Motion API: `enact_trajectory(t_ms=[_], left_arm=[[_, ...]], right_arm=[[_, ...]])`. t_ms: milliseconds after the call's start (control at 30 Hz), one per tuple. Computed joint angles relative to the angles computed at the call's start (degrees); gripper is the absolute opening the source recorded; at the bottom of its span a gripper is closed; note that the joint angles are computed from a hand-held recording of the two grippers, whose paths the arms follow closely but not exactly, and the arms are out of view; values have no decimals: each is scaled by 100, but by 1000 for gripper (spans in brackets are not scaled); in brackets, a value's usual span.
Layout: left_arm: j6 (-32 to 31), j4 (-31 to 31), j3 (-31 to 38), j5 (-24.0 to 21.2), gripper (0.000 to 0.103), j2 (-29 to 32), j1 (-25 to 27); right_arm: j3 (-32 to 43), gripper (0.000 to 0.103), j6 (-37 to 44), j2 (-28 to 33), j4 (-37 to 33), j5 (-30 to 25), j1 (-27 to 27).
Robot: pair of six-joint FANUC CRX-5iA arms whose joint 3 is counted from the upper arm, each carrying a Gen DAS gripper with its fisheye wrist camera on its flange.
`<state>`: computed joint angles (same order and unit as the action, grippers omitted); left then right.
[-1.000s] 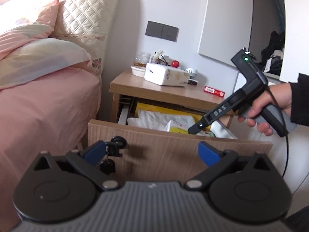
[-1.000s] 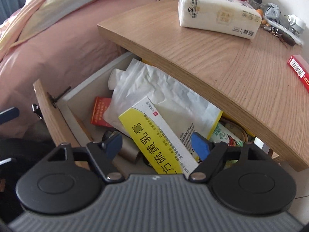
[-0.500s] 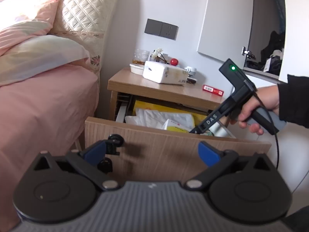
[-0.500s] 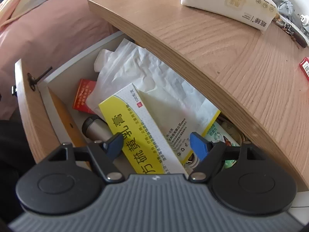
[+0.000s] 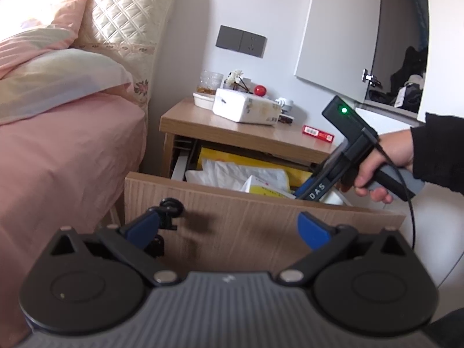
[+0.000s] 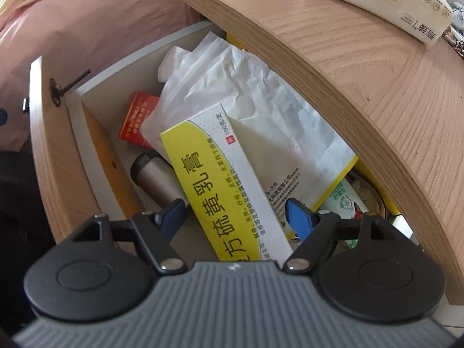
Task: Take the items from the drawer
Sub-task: 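Lower the right gripper into the drawer onto the yellow medicine box, then close the right gripper on the yellow box and lift it out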
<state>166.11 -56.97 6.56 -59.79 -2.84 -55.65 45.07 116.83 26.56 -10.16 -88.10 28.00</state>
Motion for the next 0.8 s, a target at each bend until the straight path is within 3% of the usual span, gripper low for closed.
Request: enact_trajectory(t_ms=[167,267,800], left_arm=[[-35,67,3,39,103,12,37],[-52,83,8,54,103,24,43],[-151,57,46,35,103,99,20]], right_arm=[[42,75,67,56,52,-68,-20],[44,67,126,63,62,-90,-26],[-186,63,300,-324,210,181,37]])
